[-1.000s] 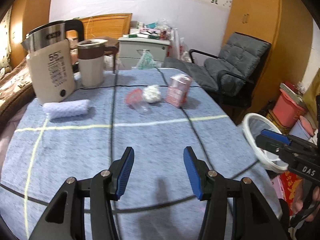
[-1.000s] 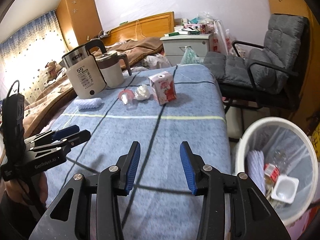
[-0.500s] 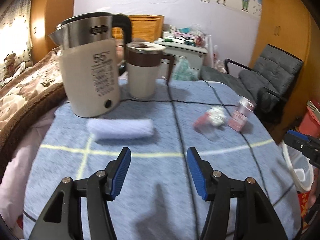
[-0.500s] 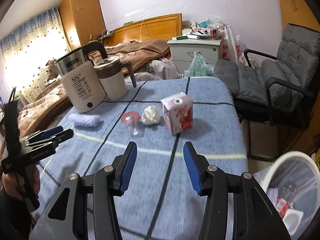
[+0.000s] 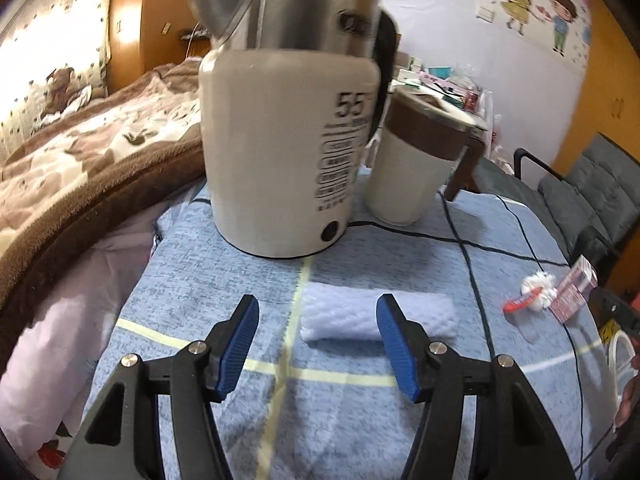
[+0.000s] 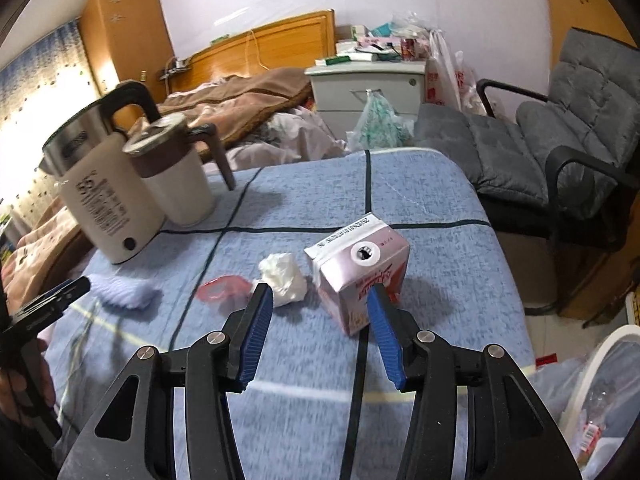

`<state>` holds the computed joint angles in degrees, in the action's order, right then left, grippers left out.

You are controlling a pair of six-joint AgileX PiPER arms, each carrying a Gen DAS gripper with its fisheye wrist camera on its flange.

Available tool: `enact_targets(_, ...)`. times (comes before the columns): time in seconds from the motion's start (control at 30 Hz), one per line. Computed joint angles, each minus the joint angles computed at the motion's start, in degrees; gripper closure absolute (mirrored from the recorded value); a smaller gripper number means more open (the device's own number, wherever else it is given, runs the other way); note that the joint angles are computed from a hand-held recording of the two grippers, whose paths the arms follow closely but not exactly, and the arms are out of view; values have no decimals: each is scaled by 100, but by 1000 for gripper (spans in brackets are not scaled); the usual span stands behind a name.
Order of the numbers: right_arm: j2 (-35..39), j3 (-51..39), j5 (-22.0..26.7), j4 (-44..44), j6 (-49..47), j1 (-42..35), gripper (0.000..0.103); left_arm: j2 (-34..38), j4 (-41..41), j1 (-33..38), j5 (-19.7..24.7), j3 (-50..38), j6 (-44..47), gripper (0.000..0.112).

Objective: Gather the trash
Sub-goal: 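Move both tools back toward the second foam net and pink milk carton, then grasp the white foam net with the left tool while the right tool grasps the pink carton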

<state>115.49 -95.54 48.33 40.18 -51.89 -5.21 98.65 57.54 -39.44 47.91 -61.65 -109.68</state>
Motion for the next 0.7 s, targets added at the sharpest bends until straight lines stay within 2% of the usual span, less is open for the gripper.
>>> enact_targets(0.2,253,-394,33,-204,281,-171,53,47,-135,143,-1009,85,325,49)
enact_targets(0.33,321,-557,143,-199,388,-382,53,197,-313,-98,-1407,-102,798,49)
enact_targets(0.43,262,-551,287,-64,326,-472,53,224,-320,-356,-1382,-268,1043,49)
enact_targets(0.57,136,-438,352,240,-27,-418,52,142,42,-617,-911,-410,929,49)
enact_targets(0.63,115,-386,256,230,-106,-316,52,118,162,-609,-691,-472,1006,48)
enact_targets(0.7,233,-485,197,48,35,-185,52,128,148,-427,-734,-506,1195,45)
